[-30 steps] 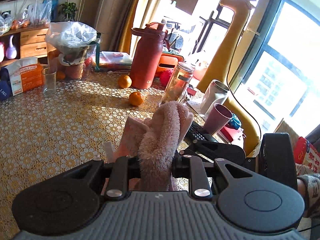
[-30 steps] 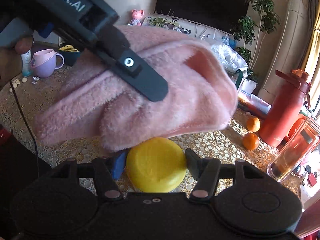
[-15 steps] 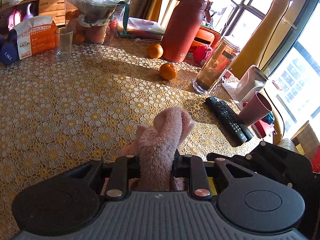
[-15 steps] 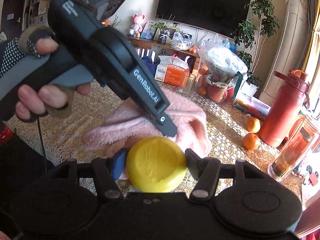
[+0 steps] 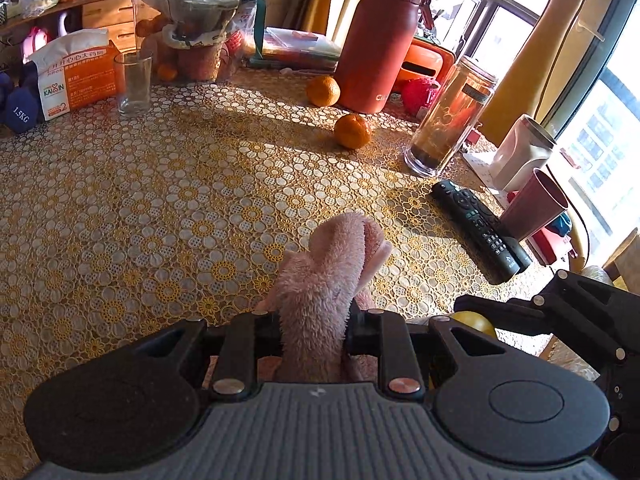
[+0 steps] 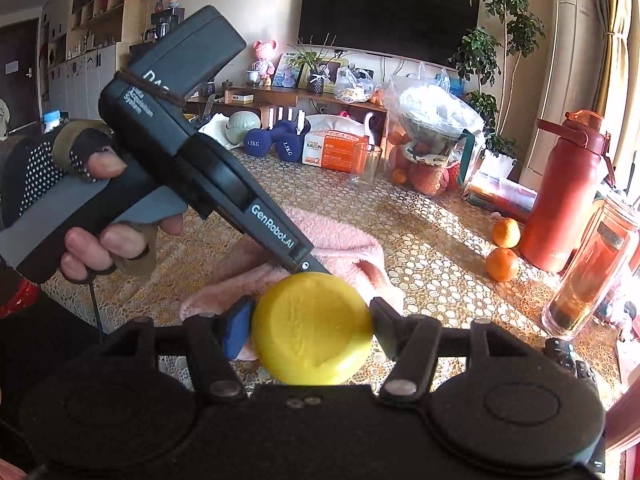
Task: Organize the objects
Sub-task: 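Tilt the jar with the right gripper while left wipes its side, then lower the towel onto the table and open the left gripper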
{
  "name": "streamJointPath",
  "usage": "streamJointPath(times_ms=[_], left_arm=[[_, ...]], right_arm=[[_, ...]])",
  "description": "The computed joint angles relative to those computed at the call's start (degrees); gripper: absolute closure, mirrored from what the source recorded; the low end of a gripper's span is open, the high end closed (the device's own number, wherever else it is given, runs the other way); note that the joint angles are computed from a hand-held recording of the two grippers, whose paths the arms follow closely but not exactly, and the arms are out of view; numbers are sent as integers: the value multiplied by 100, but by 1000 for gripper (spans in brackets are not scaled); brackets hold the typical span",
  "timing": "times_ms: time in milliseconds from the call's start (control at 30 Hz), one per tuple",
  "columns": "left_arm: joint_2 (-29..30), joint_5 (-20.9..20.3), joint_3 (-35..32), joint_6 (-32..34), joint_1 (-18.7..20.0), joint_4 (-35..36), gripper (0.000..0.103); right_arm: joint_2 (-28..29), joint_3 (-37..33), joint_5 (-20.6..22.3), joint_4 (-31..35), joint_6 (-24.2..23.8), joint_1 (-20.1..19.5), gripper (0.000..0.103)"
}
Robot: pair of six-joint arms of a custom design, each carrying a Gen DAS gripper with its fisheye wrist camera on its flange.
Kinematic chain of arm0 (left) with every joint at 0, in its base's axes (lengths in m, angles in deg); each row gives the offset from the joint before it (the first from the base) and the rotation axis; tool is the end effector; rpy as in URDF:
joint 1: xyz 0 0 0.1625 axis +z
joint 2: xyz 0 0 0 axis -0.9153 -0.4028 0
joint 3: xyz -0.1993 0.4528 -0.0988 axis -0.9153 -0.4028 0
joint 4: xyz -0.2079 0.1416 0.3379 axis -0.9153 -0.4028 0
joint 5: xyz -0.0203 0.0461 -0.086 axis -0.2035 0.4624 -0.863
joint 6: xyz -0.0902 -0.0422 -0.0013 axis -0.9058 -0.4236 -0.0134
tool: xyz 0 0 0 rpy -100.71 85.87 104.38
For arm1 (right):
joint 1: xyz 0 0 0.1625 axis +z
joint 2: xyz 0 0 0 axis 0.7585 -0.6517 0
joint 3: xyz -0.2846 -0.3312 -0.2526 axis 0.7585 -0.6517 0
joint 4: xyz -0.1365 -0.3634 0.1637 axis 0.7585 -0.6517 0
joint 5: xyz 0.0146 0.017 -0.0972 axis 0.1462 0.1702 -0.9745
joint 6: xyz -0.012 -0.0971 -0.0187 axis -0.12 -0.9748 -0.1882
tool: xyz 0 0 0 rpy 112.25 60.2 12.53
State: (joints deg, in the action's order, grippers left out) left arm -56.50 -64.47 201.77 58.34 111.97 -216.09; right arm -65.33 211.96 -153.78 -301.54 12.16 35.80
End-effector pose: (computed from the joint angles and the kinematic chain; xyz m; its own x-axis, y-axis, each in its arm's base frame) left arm -0.2162 -0.4707 0.0513 -0.7701 0.5128 -0.3793 0.6154 0.7538 -0.2303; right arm 0.0926 -0.3458 0.1341 -0.5778 -0.4195 0.7002 -0.7953 0.4822 -0.3674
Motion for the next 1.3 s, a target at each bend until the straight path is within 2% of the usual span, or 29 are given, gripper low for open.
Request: streamJointPath(times_ms=[233, 433, 500, 600, 733, 900, 1300], left_arm=[[-479, -236, 291, 243, -272, -300, 80], [-804, -840, 503, 515, -541, -449, 80], [-782, -1014, 475, 501, -537, -341, 80], [-571, -1041, 403, 427, -458, -276, 80], [-421, -1250, 344, 295, -223, -490, 80], [-360, -1028, 211, 260, -134, -460, 81], [-21, -673, -48, -76, 423, -158, 81]], right_arm=[[3, -76, -93, 78, -58, 92, 41], [-10, -190, -206, 208, -98, 200, 41], [-27, -228, -239, 265, -85, 230, 41], [-3, -246, -269, 249, -107, 260, 41], [8, -241, -281, 219, -54, 262, 41], [-97, -244, -192, 370, 22, 214, 41], [-47, -98, 117, 169, -64, -2, 41]])
